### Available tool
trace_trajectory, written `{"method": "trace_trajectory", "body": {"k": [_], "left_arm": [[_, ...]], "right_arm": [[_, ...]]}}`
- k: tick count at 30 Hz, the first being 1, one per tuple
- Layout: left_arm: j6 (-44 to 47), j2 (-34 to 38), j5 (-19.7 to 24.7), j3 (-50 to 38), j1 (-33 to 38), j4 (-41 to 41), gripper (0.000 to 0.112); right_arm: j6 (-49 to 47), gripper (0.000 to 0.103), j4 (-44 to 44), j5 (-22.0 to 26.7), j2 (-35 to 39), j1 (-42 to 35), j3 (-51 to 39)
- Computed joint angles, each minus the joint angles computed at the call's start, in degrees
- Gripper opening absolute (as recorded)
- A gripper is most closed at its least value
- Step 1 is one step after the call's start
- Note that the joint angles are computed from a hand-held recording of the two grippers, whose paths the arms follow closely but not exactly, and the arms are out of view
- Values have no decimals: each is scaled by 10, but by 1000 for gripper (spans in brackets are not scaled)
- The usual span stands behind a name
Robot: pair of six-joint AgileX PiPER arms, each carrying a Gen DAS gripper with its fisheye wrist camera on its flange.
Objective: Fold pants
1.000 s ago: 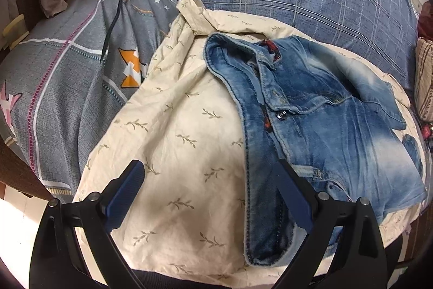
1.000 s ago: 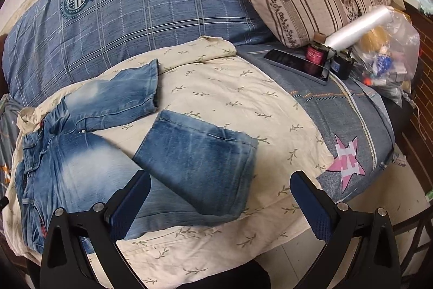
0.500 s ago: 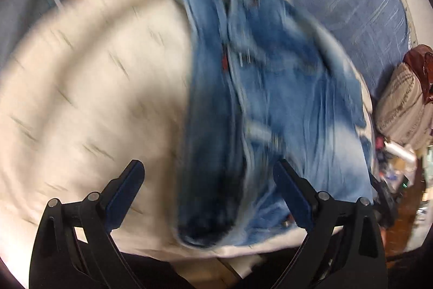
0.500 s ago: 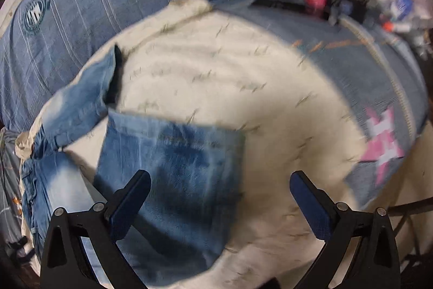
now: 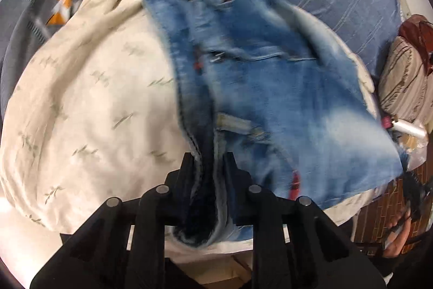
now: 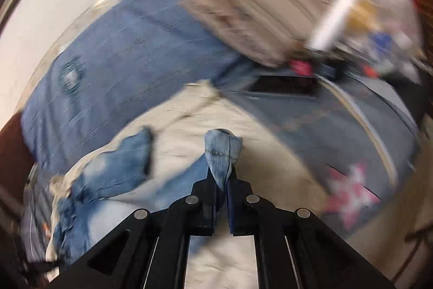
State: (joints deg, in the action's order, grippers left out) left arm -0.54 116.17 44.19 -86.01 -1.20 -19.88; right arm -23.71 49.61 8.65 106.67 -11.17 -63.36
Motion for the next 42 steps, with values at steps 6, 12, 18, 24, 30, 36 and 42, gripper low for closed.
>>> {"method": "trace_trajectory", "body": {"k": [6, 12, 18, 24, 30, 36, 42], "left_arm": [[56, -3, -7, 27, 25, -44, 20], [145, -56, -24, 63, 56, -91, 33], [136, -25, -16, 8, 74, -130, 72], [61, 60, 50, -88, 33, -105, 44], [-49, 110, 51, -144, -10, 22, 39], [33, 60, 45, -117, 40, -60, 37], [-100, 200, 113, -401, 42, 19, 67]], "right_arm": [[142, 19, -120, 51, 63, -15, -1], [311, 34, -287, 42, 22, -24, -26], [363, 66, -355, 120, 128, -9, -205], [395, 9, -450, 200, 211, 27, -331], [482, 0, -552, 229, 242, 6, -368], [430, 7, -468, 172, 170, -3, -317], [221, 66, -193, 344, 330, 50, -610]]}}
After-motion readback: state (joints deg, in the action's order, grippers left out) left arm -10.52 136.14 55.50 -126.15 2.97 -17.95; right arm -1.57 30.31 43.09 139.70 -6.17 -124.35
